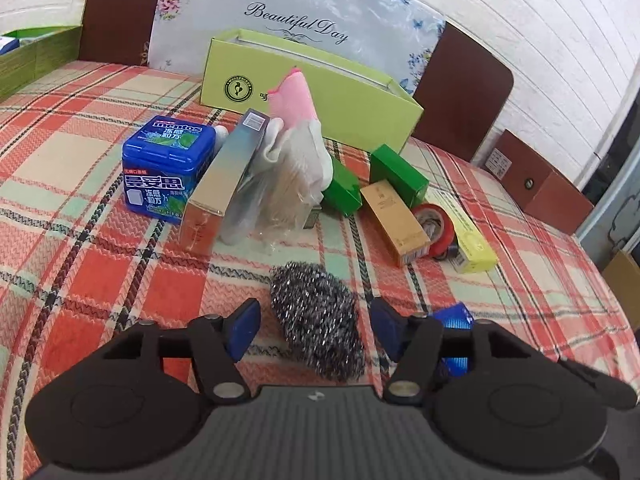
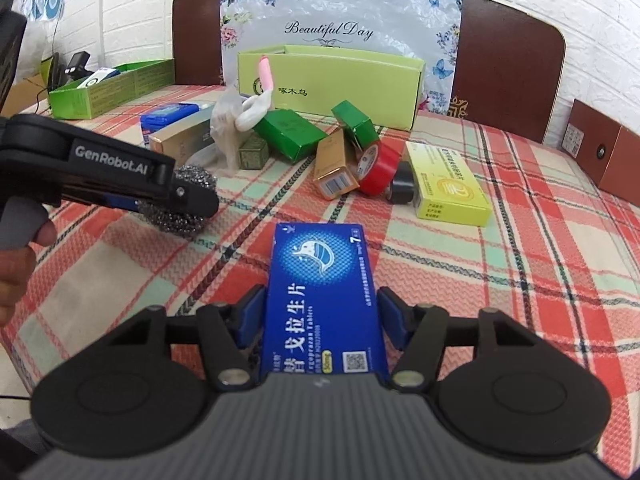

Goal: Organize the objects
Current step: 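Grasp the steel scrubber with the left tool while the right tool grasps the blue medicine box, then place the scrubber and blue medicine box into the green box, open both tools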

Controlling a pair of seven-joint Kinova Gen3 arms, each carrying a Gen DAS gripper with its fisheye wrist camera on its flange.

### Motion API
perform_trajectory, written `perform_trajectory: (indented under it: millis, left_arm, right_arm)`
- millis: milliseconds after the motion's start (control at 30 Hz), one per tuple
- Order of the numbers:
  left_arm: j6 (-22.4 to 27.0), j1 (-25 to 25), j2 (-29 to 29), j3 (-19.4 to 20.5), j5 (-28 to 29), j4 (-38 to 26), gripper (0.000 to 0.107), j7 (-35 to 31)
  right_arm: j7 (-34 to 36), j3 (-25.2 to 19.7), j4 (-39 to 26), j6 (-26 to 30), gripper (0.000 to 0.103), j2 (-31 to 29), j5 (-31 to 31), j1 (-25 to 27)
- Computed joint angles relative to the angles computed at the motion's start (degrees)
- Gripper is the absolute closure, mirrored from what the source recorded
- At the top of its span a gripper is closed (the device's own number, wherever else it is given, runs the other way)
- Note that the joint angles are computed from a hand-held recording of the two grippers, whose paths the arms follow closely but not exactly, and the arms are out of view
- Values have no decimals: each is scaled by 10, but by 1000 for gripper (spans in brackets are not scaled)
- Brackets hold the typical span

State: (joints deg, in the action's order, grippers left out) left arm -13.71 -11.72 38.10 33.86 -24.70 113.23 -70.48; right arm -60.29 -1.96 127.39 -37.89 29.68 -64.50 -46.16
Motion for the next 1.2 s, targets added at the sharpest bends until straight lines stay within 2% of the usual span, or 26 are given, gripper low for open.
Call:
perform_trajectory:
  millis: [133, 167, 200, 267, 367, 500, 600, 733, 867, 967, 1067, 1200]
  left_arm:
    - [4, 14, 5, -10, 34, -9, 42, -15]
    - [2, 22, 3, -18, 33, -9, 46, -21]
    - [-1, 37, -5, -37, 31, -5, 58, -28]
    - [-3, 40, -10, -44, 11, -1, 63, -24]
    - [16, 4, -7, -1, -7, -5, 65, -16]
    - [12, -47, -15, 54, -45, 5, 66, -17]
    - [3, -106, -17, 115, -108, 9, 66, 14]
    - [-8, -144, -21, 160, -146, -8, 66, 28]
    - [44, -159, -10, 209, -124, -61, 66, -5]
    - [99, -157, 21, 251, -153, -131, 66, -7]
    - [140, -117, 37, 245, -155, -211, 66, -14]
    - [163, -45, 77, 201, -103, -317, 64, -23]
  right_arm:
    - [-1, -1, -1, -4, 47, 0, -7, -2]
    - [-5, -3, 0, -7, 47, 2, -6, -2]
    - [-10, -4, 1, -10, 47, 3, -4, -2]
    - [-12, -5, 1, -11, 47, 4, -3, -1]
    - [-2, 5, -5, 4, 48, -1, -13, -6]
    - [-55, -17, 11, 3, 48, -22, 51, 19]
    - [-52, -9, 16, -9, 48, -41, 62, 11]
    - [-43, -7, 10, -12, 48, -67, 99, 31]
    - [-47, -6, -5, -3, 48, -87, 154, 67]
    - [-45, 1, -29, 14, 48, -96, 194, 98]
    - [-7, 25, -81, 49, 48, -90, 208, 123]
    - [67, 65, -176, 77, 48, -47, 161, 130]
